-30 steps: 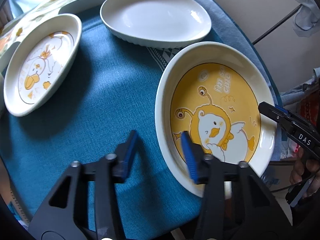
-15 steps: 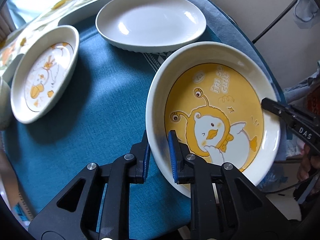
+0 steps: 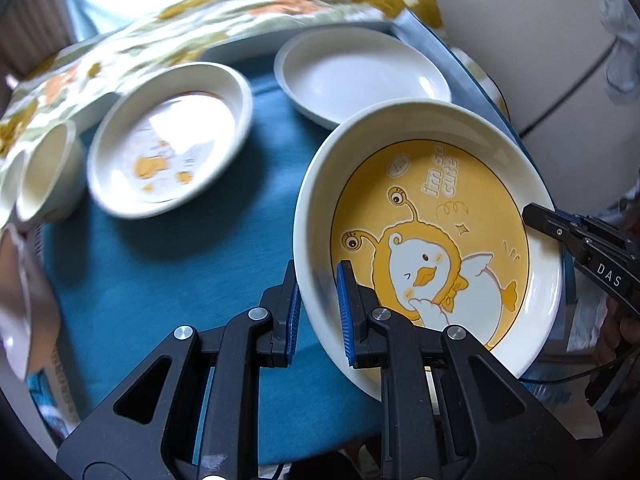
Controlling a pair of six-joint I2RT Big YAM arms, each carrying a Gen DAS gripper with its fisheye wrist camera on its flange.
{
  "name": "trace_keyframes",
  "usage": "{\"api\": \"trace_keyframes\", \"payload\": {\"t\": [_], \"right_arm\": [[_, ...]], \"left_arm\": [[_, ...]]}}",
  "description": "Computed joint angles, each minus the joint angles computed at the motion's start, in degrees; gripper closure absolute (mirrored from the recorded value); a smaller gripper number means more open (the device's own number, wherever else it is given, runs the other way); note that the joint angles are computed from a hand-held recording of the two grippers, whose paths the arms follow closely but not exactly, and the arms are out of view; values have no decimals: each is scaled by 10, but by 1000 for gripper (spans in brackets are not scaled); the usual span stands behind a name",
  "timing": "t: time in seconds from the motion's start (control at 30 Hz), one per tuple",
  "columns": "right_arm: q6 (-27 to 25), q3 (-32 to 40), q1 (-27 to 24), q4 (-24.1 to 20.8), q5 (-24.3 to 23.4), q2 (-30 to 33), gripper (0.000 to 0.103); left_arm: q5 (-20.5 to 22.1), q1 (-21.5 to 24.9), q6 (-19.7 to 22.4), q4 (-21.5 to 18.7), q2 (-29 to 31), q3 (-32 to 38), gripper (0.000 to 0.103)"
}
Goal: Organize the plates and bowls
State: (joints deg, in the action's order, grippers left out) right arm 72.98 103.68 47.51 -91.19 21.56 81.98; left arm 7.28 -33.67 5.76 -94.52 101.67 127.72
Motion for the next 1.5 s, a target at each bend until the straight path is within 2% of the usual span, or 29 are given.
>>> {"api": "trace_keyframes", "payload": {"t": [0.27,0.43,0.67,1.0,1.2,1.5], "right_arm": [[-107,128,1,20,-20,87,93],[-151,220,5,28,-46,160,93],[-175,372,18,7,-90,285,93],[-180,519,27,-40,-102,401,93],[-171,524,24,-49,-96,409,93],[-158,472,23,-32,-99,390,93]], "left_arm": [[-12,73,-27,12,-66,-45,88],[-15,134,-17,16,-97,-76,88],[-9,216,9,26,-116,-134,88],[15,278,43,74,-113,-199,88],[31,277,45,97,-113,-212,88],[37,274,60,107,-115,-222,88]]}}
